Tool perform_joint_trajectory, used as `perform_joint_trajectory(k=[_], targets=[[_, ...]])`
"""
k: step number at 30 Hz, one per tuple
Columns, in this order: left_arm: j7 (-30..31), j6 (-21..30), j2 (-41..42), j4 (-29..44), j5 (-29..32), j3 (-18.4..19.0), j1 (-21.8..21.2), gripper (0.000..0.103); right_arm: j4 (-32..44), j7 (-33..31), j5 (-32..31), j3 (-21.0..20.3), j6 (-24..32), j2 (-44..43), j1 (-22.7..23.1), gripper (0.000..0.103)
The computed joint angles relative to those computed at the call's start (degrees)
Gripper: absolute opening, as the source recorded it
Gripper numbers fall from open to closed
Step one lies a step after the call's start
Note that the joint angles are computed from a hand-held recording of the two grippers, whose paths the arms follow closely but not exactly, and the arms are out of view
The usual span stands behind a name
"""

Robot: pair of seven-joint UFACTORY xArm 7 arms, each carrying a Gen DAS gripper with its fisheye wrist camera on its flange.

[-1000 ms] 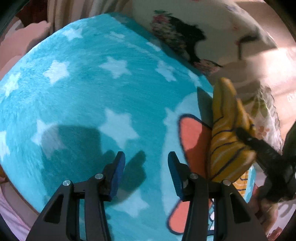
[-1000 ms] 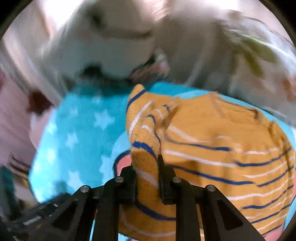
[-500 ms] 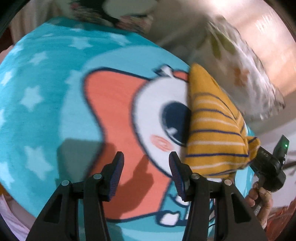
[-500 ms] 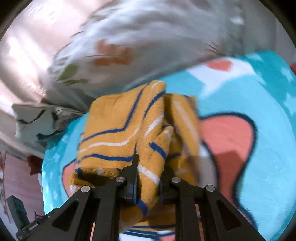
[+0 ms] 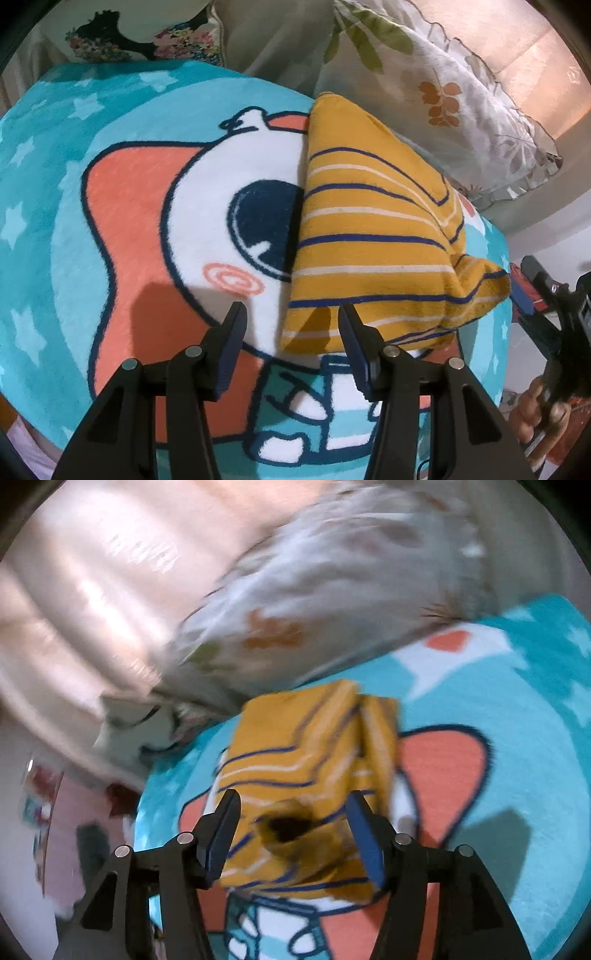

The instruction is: Fold small clothes

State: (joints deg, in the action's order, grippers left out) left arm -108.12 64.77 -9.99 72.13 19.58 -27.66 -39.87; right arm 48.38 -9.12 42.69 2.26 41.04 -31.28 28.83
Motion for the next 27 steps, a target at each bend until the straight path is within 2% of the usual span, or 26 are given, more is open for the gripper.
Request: perform_joint_trajectory(k=[2, 3, 4, 5, 9, 13, 17, 19, 21, 23, 25, 27], targets=[[-0.07, 1.21, 0.23, 0.68, 0.14, -0.1, 0.03, 0.05, 1.35, 0.72, -2.87, 2.32, 0.78, 2.37, 0.07, 0.065], [-0.01, 2.24, 0.41, 1.38, 0.53, -0.32, -0.08, 0.05, 2.25, 1.5, -5.47, 3.88, 1.63, 4.29, -0.25, 0.054], [0.17, 3.03, 0.72, 2.04, 0.91, -0.37, -0.12, 0.05, 2.38, 0.82, -5.67, 3.75, 2.21, 5.08, 0.26, 0.009], [0.38, 3.79, 0.95, 2.67, 1.29, -0.38, -0.2, 0.05, 2.15, -1.06, -3.84, 2.51, 4.03, 5.87, 1.48, 0.01], [0.99, 6.64, 2.47, 5.67, 3.89, -0.51, -0.67, 0.056, -1.55, -1.3, -3.93, 1.34, 7.31, 1.88, -0.56, 0.008], [4.04, 4.73, 5.74, 8.13, 4.81, 0.91, -1.37, 0.056, -5.31, -0.31, -6.15, -0.58, 10.88, -2.0, -3.69, 0.008], [10.66, 6.37, 13.52, 14.26, 7.39, 3.23, -3.55, 0.056, -7.66, -0.07, -5.26, -0.78, 11.07, -1.8, -4.52, 0.008], [11.76, 4.32, 14.88, 13.83, 5.54, 5.19, -3.99, 0.056, -7.86, -0.02, -4.76, -0.45, 10.25, -1.47, -4.6, 0.009], [11.15, 3.32, 15.1, 12.78, 4.46, 6.82, -4.51, 0.063, -7.94, -0.34, -4.79, -0.44, 9.99, -1.39, -4.72, 0.01], [11.11, 4.38, 15.48, 12.92, 3.9, 7.68, -4.93, 0.082, -8.06, -0.8, -4.36, -1.12, 10.39, -1.28, -4.86, 0.019], [12.16, 3.97, 14.84, 12.1, 2.48, 8.31, -4.8, 0.084, -8.01, -0.2, -4.05, -1.43, 10.92, -1.03, -5.44, 0.041], [13.43, 3.89, 13.92, 11.75, 1.37, 8.37, -4.64, 0.084, -8.44, -0.34, -3.02, -2.46, 11.74, -1.55, -5.94, 0.042]])
